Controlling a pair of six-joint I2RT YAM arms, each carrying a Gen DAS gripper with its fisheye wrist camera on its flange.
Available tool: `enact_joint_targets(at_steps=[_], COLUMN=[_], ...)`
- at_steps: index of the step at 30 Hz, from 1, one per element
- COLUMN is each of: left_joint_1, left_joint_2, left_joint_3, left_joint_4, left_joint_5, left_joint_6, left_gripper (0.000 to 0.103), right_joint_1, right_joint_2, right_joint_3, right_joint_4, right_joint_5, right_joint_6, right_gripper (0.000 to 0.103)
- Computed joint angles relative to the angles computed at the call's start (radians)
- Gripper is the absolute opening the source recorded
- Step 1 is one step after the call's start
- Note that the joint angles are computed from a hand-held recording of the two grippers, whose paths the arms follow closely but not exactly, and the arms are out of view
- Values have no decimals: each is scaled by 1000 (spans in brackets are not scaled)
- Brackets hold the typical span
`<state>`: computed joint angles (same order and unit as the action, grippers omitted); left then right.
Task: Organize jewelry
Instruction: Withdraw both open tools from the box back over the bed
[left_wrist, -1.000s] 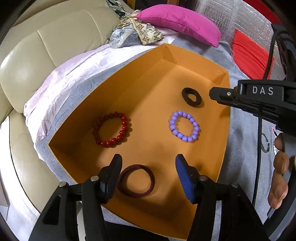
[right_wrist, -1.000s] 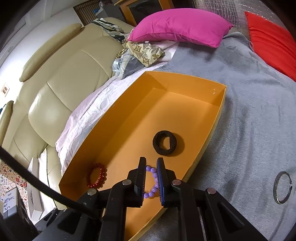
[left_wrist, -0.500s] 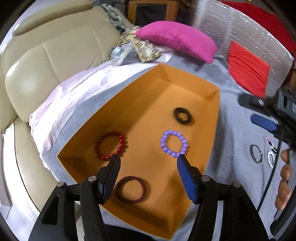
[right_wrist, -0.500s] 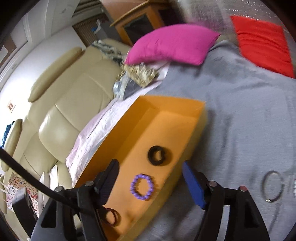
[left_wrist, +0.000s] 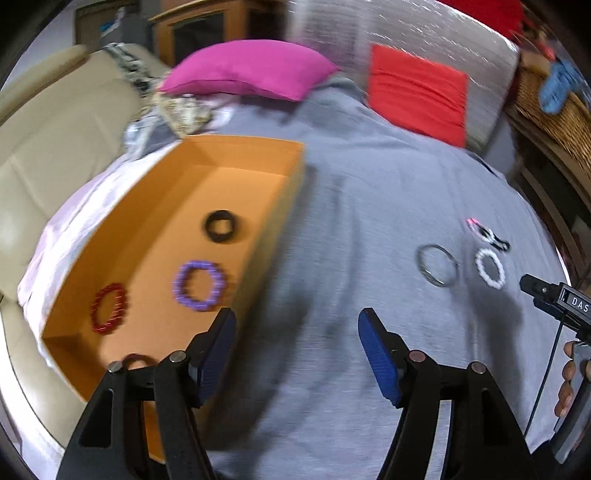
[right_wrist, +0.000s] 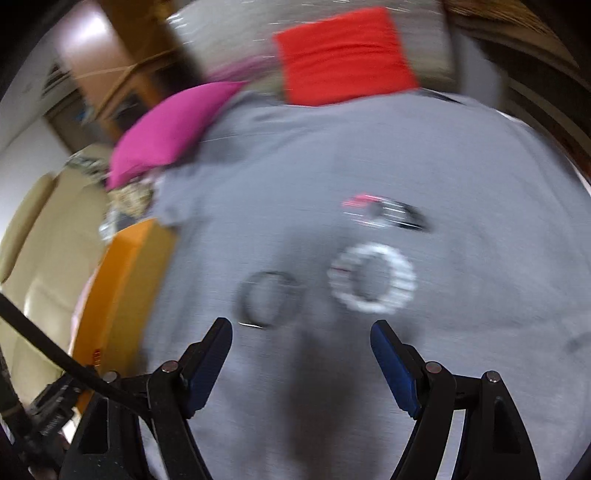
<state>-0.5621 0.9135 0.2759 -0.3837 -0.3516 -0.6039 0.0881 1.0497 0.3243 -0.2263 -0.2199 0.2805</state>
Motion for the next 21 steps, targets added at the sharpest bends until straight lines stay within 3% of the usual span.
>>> enact_joint_targets(at_steps=[4, 8, 14, 16, 18, 21], left_joint_1=[-95, -144, -180, -165, -156, -132], left_joint_2=[180, 283, 386, 430, 478, 554], left_joint_3=[53, 84, 130, 154, 183, 233], left_joint_4=[87, 130, 164, 192, 212, 246], left_joint_5=[-13, -15, -26, -12, 1, 28], left_joint_6=[-37, -58, -48, -19, 2, 36], left_gripper=[70, 69, 70, 69, 70, 70], right_joint_1=[-255, -340, -292, -243, -196, -154], right_joint_2=[-1, 38, 179, 237, 316, 404], right_joint_3=[-25, -14, 38, 61, 99, 142], right_joint_4=[-32, -26, 47, 77, 110, 142], right_joint_5=[-95, -128, -117, -86, -48, -14], right_joint_6=[-171, -230, -217, -194, -164, -131], right_gripper=[80, 80, 75, 61, 60, 51])
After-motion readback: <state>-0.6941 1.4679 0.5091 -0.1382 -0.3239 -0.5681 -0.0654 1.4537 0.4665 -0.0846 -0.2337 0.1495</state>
